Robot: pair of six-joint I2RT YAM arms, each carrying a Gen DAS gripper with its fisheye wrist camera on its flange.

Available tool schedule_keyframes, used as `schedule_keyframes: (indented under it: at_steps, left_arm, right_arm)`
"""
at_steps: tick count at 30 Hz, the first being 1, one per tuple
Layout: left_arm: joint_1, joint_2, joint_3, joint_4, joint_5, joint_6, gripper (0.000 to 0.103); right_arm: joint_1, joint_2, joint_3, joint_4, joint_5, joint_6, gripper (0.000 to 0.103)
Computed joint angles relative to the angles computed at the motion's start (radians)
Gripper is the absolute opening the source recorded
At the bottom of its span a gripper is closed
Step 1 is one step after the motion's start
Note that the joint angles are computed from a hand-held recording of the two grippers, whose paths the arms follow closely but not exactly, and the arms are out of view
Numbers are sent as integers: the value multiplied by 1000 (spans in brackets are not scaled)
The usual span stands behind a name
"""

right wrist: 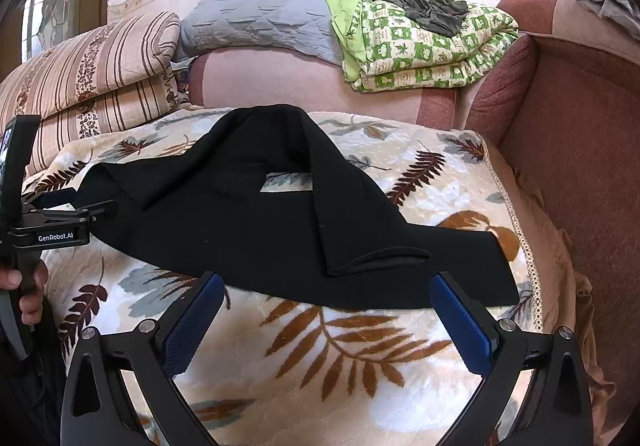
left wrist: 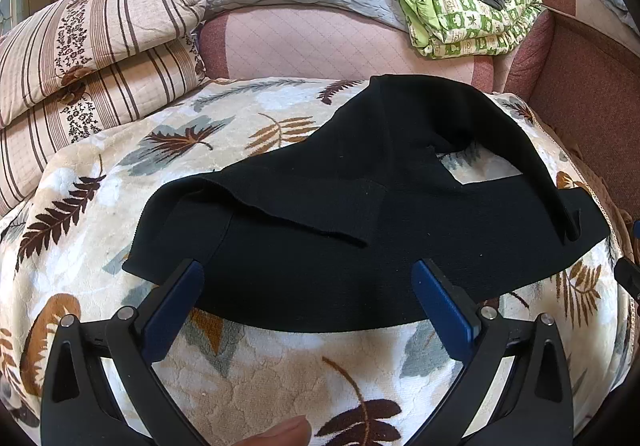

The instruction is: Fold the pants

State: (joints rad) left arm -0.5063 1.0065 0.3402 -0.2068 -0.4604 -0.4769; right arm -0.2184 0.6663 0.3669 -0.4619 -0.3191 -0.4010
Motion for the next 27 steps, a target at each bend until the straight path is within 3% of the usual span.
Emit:
schedule_keyframes:
  at_steps: [27]
  left_arm:
    - [9,-10,-1,-5,9,7,103]
  right_arm:
    - [3,0,-1,1,-1,12,102]
